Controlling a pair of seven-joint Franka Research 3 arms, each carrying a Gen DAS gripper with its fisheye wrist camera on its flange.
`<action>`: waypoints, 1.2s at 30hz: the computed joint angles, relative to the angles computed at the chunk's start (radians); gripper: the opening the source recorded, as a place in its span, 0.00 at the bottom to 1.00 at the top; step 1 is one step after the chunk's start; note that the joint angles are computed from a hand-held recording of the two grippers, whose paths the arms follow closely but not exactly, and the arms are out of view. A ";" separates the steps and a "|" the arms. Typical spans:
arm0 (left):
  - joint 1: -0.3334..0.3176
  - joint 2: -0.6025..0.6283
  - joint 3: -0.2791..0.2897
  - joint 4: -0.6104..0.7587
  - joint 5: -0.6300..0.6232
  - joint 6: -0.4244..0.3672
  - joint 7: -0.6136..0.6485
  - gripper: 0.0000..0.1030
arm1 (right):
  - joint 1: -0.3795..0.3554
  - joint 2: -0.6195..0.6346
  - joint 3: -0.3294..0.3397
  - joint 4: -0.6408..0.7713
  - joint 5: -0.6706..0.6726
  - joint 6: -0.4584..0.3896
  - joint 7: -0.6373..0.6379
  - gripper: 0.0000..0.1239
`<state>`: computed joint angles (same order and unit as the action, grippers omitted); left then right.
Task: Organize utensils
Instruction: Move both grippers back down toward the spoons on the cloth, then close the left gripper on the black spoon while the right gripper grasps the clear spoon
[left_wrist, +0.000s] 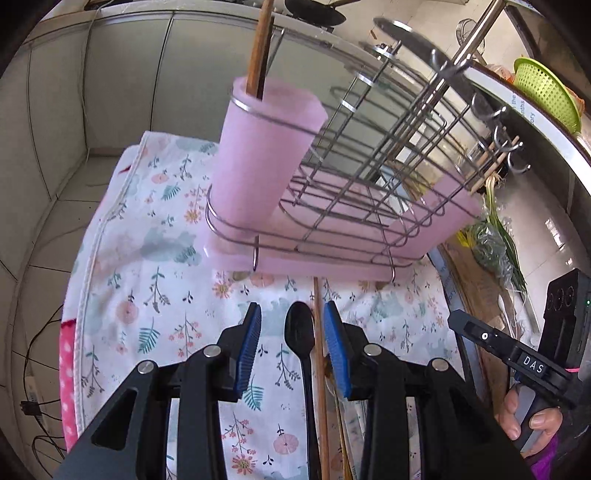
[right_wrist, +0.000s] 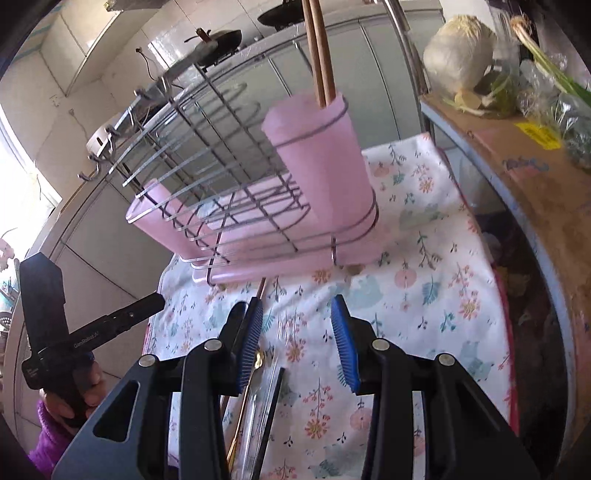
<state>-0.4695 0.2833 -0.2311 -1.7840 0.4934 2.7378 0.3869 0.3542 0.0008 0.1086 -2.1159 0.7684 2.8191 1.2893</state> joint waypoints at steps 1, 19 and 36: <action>0.004 0.006 -0.007 -0.002 -0.015 -0.003 0.010 0.33 | -0.002 0.006 -0.002 0.004 0.018 -0.036 -0.006 0.32; 0.075 0.130 -0.118 0.038 -0.363 0.041 0.302 0.28 | -0.031 0.099 0.015 0.065 0.199 -0.269 -0.063 0.22; 0.097 0.156 -0.124 0.015 -0.522 0.111 0.315 0.05 | -0.049 0.126 0.015 0.086 0.209 -0.305 -0.050 0.22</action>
